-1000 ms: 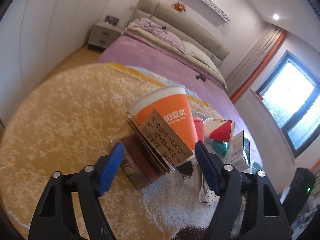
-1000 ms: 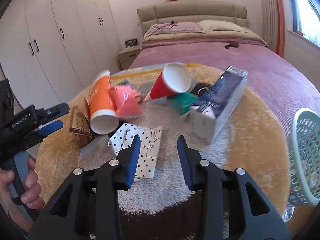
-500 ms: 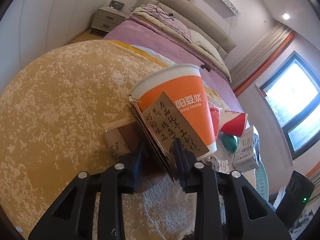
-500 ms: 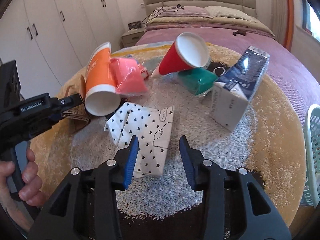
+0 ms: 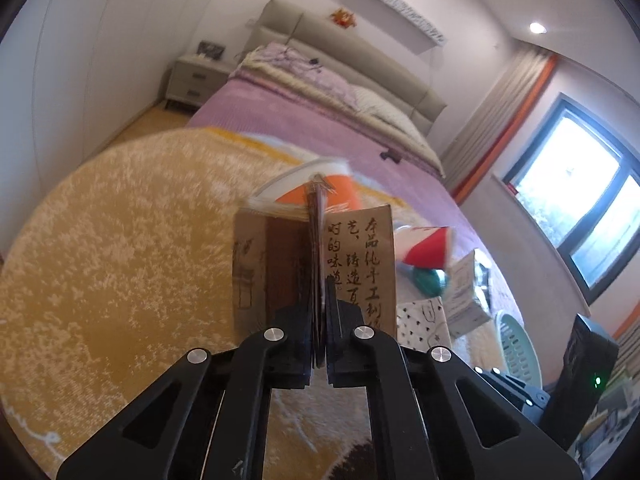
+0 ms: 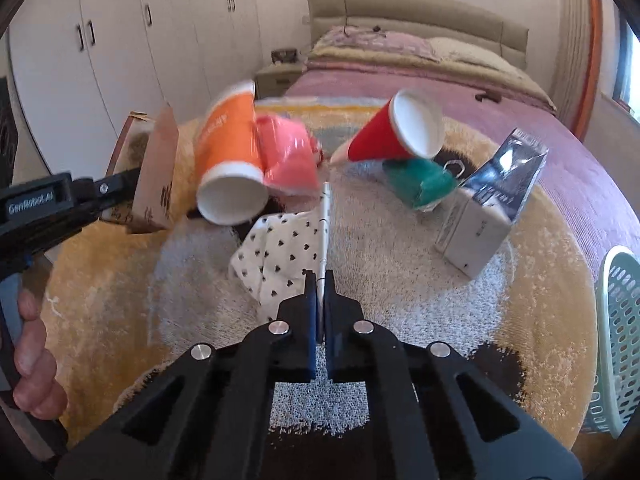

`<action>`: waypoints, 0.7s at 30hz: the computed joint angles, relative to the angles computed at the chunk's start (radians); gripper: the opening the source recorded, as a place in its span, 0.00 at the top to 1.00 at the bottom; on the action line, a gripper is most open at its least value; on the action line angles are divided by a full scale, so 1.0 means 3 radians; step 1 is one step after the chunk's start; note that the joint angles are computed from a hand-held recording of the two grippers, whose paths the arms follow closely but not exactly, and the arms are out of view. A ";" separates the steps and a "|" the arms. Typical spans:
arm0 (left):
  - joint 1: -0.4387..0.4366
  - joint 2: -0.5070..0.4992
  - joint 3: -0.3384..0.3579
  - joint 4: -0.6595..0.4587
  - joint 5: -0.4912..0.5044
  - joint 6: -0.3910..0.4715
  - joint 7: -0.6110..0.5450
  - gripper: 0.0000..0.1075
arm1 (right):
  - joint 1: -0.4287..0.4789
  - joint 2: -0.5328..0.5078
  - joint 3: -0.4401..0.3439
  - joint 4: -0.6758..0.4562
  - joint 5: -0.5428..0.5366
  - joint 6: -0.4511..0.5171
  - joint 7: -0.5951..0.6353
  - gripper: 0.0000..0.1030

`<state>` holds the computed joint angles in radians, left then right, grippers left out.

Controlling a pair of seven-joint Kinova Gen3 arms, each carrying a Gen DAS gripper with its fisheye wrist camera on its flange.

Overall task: Collect trash
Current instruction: 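Grasp the cardboard booklet with left tool while right tool grasps polka-dot bag, then carry booklet and polka-dot bag into the teal basket and open both tools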

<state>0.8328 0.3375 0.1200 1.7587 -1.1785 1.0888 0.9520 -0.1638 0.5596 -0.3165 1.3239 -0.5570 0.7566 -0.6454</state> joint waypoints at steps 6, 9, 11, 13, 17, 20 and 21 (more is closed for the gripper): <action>0.0144 0.0086 0.0026 -0.0336 -0.0102 0.0248 -0.0346 0.97 | 0.0474 -0.0005 -0.0310 0.0162 -0.0629 -0.0011 0.0539 0.98; 0.0208 0.0146 0.0007 -0.0513 -0.0169 0.0289 -0.0531 0.97 | 0.0617 -0.0006 -0.0301 0.0189 -0.0903 0.0068 0.0657 0.98; 0.0241 0.0202 -0.0012 -0.0661 -0.0203 0.0295 -0.0699 0.97 | 0.0721 -0.0069 -0.0283 0.0284 -0.1067 0.0059 0.0790 0.98; 0.0262 0.0250 -0.0049 -0.0768 -0.0220 0.0256 -0.0818 0.97 | 0.0774 -0.0118 -0.0239 0.0301 -0.1196 0.0047 0.0877 0.98; 0.0249 0.0338 -0.0136 -0.0979 -0.0255 0.0028 -0.1057 0.97 | 0.0926 -0.0166 -0.0164 0.0285 -0.1485 0.0029 0.1052 0.98; 0.0232 0.0479 -0.0203 -0.1256 -0.0211 -0.0147 -0.1358 0.97 | 0.1005 -0.0178 -0.0082 0.0241 -0.1636 0.0016 0.1102 0.98; 0.0217 0.0534 -0.0223 -0.1361 -0.0194 -0.0230 -0.1476 0.97 | 0.1047 -0.0170 -0.0048 0.0213 -0.1686 0.0005 0.1103 0.98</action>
<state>0.8979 0.4976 0.0532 1.3505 -1.2368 1.0199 0.5093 0.1504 0.5085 -0.3309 1.3877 -1.0627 0.7581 -0.3145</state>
